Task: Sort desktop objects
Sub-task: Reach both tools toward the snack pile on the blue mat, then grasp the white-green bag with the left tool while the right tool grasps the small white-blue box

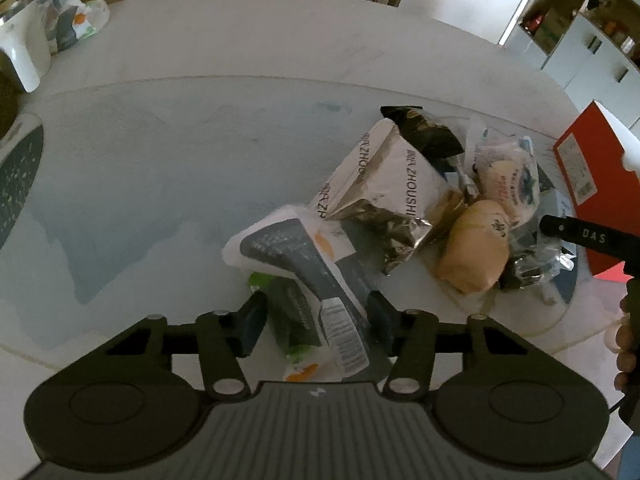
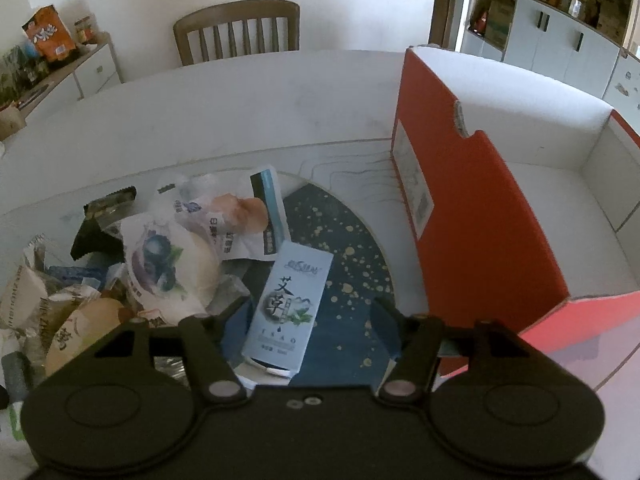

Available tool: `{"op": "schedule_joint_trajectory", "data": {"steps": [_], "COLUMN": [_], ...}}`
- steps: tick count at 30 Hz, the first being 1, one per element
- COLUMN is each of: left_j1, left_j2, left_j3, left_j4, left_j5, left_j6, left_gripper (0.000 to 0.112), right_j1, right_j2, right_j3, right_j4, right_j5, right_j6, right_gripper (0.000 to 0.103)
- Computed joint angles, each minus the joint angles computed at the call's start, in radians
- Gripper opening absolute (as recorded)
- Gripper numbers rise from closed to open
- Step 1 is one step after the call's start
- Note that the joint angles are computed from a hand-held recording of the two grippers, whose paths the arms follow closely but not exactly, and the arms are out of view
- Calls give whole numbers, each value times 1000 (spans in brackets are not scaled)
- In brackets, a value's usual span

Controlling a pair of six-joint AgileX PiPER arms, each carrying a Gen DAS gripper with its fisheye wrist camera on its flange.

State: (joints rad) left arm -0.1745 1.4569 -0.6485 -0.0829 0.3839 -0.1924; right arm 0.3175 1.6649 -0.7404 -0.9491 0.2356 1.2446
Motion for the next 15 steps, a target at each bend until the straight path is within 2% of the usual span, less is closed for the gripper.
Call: {"op": "schedule_joint_trajectory", "data": {"steps": [3, 7, 9, 15], "left_j1": [12, 32, 42, 72], "left_j2": [6, 8, 5, -8], "left_j3": [-2, 2, 7, 28], "left_j4": [-34, -91, -128, -220], "left_j5": [-3, -6, -12, -25], "left_j6": [38, 104, 142, 233], "left_gripper": [40, 34, 32, 24], "right_j1": [9, 15, 16, 22], "right_j2": [14, 26, 34, 18], "right_j3": [-4, -3, -7, 17], "right_j4": [-53, -92, -111, -119], "right_j5": [8, 11, 1, -20], "right_j6": [47, 77, 97, 95], "right_gripper": [63, 62, 59, 37]}}
